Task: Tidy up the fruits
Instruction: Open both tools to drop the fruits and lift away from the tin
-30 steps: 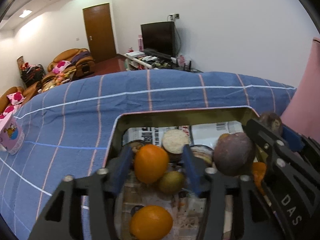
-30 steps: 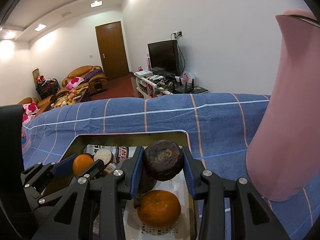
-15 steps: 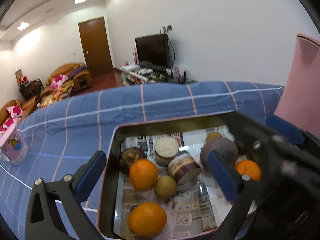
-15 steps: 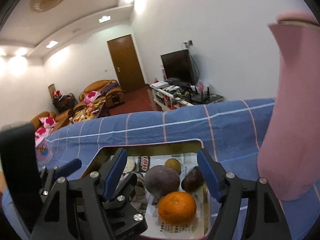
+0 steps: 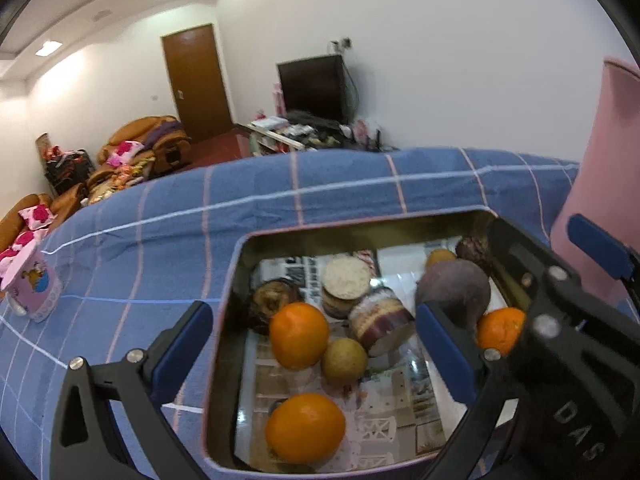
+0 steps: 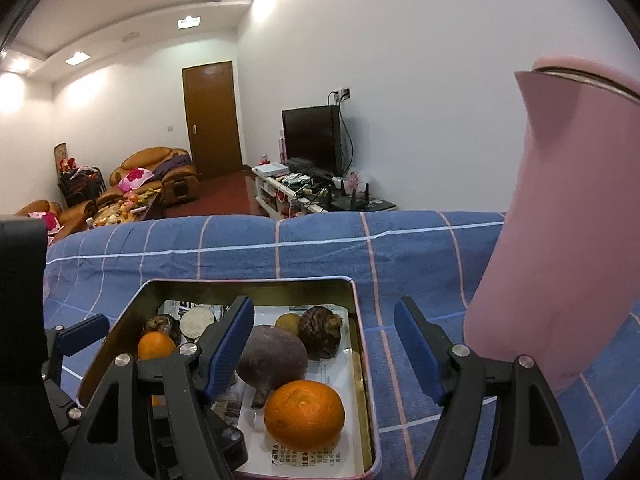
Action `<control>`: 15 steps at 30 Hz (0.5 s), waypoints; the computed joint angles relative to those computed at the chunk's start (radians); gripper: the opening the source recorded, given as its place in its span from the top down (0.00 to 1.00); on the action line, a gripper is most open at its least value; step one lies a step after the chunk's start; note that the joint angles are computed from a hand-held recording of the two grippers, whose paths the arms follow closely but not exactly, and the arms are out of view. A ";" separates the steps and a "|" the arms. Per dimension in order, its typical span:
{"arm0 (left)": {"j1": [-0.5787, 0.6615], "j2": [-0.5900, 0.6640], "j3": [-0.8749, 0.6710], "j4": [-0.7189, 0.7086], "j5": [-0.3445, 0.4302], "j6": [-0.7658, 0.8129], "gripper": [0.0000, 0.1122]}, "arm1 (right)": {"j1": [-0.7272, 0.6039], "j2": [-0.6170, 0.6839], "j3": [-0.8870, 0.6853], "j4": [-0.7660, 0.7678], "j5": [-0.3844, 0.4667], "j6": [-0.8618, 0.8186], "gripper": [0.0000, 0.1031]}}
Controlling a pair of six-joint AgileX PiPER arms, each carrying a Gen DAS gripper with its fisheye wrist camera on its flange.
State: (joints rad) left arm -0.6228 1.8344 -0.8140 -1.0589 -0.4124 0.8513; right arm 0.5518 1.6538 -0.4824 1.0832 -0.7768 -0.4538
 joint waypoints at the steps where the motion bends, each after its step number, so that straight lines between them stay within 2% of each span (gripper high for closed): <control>1: -0.008 -0.013 0.024 0.036 -0.039 -0.052 0.08 | 0.006 -0.004 0.014 -0.009 -0.018 0.022 0.28; 4: -0.026 -0.042 0.090 0.126 -0.135 -0.163 0.08 | 0.038 -0.017 0.069 -0.047 -0.116 0.120 0.28; 6: -0.024 -0.052 0.119 0.180 -0.168 -0.223 0.08 | 0.076 -0.013 0.089 -0.022 -0.191 0.144 0.27; 8: -0.013 -0.064 0.144 0.246 -0.181 -0.289 0.08 | 0.123 -0.003 0.098 0.018 -0.259 0.147 0.21; 12: 0.010 -0.091 0.193 0.353 -0.211 -0.401 0.08 | 0.212 0.014 0.104 0.092 -0.359 0.123 0.20; 15: 0.018 -0.108 0.223 0.399 -0.233 -0.452 0.08 | 0.257 0.005 0.117 0.131 -0.379 0.121 0.20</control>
